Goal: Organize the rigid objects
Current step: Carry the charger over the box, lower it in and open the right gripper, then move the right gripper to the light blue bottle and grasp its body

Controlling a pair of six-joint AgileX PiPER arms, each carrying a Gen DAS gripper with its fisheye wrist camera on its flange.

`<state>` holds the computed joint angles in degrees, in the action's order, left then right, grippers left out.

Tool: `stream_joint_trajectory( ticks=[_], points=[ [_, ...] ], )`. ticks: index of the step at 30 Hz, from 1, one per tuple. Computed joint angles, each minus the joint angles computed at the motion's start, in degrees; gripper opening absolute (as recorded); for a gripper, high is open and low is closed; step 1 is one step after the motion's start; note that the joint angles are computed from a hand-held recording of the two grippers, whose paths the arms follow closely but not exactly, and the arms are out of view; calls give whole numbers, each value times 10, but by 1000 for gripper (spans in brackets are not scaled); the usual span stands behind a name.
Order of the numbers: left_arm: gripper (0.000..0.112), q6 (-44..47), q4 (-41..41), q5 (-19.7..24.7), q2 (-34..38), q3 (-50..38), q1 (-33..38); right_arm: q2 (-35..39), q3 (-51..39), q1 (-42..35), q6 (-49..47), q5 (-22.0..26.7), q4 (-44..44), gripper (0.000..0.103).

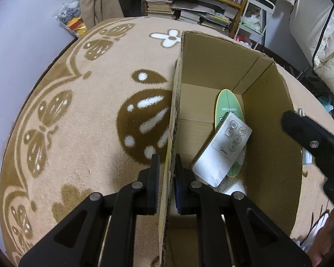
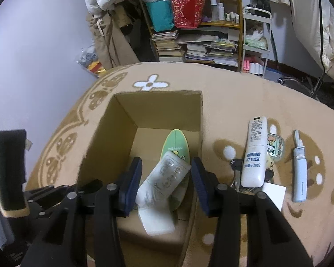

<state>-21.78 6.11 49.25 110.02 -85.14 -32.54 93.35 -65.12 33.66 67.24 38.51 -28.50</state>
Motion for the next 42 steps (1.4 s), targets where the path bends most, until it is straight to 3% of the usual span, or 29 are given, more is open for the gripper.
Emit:
stream_joint_trajectory(
  ticks=[3, 13, 22, 28, 37, 38, 42],
  points=[
    [12, 4, -3, -1, 0, 1, 2, -34, 30, 8, 47, -5, -55, 84],
    [12, 3, -2, -3, -1, 3, 2, -84, 88, -49, 31, 12, -69, 91],
    [12, 2, 1, -1, 0, 2, 1, -117, 178, -143, 22, 13, -98, 91],
    [12, 2, 7, -2, 0, 4, 1, -111, 239, -221, 14, -47, -84, 91],
    [12, -1, 11, -5, -1, 6, 1, -62, 280, -281, 89, -115, -162, 91],
    [12, -1, 12, -5, -1, 5, 1, -56, 283, -285, 100, -121, -172, 89],
    [12, -3, 19, -3, -1, 5, -1, -28, 276, -305, 96, -133, -184, 63]
  ],
)
